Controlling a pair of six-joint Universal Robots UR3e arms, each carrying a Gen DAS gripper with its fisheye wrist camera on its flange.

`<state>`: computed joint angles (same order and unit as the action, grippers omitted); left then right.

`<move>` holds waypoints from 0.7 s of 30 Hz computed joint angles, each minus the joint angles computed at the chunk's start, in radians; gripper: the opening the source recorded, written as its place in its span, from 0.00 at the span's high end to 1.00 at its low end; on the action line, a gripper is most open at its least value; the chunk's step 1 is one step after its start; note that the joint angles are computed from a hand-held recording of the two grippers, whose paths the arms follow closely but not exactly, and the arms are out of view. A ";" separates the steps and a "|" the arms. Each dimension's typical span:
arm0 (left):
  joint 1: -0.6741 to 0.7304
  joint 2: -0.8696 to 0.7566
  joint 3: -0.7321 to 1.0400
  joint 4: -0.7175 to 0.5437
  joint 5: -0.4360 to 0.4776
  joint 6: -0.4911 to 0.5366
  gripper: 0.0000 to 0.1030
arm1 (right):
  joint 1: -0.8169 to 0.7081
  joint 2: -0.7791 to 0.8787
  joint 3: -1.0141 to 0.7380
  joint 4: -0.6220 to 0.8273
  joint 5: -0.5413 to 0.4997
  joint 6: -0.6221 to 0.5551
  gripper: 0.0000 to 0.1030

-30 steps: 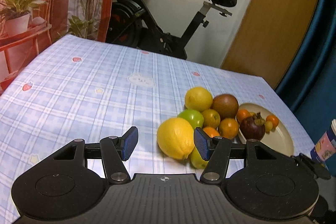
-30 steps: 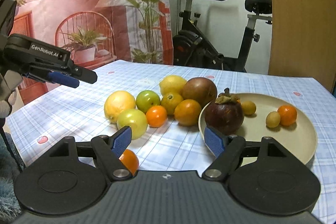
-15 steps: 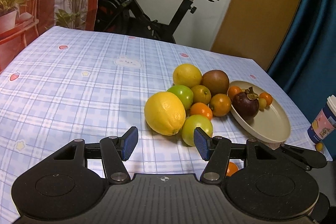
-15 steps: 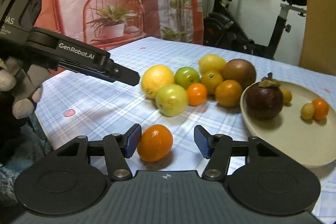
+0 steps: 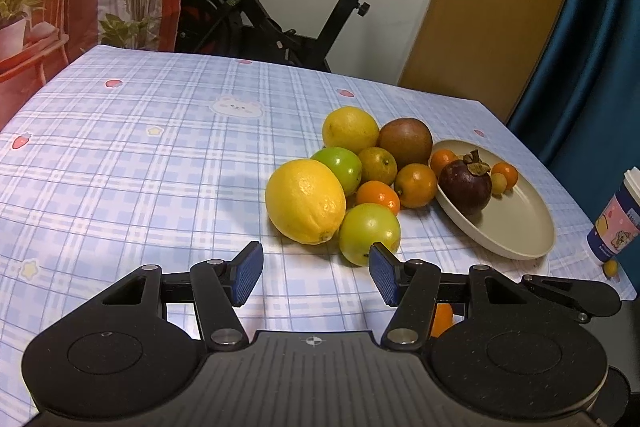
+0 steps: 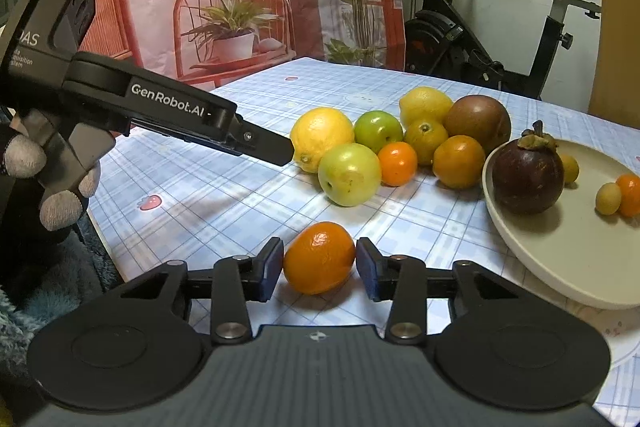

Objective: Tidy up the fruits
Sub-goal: 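Grasp a mandarin with the right gripper while the left gripper grasps another mandarin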

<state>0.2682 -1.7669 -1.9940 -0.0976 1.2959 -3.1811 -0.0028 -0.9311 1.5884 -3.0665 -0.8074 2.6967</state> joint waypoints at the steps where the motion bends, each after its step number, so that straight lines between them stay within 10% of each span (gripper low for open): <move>1: -0.002 -0.002 0.001 0.000 0.002 0.001 0.41 | -0.002 0.000 0.002 -0.003 0.002 -0.002 0.59; 21: -0.065 -0.030 0.114 -0.063 0.015 0.075 0.58 | -0.037 0.035 0.017 -0.168 -0.011 0.120 0.59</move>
<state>0.2036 -1.7965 -1.8804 -0.1607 1.3106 -3.1056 -0.0402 -0.8964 1.6059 -3.2344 -0.8189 2.8164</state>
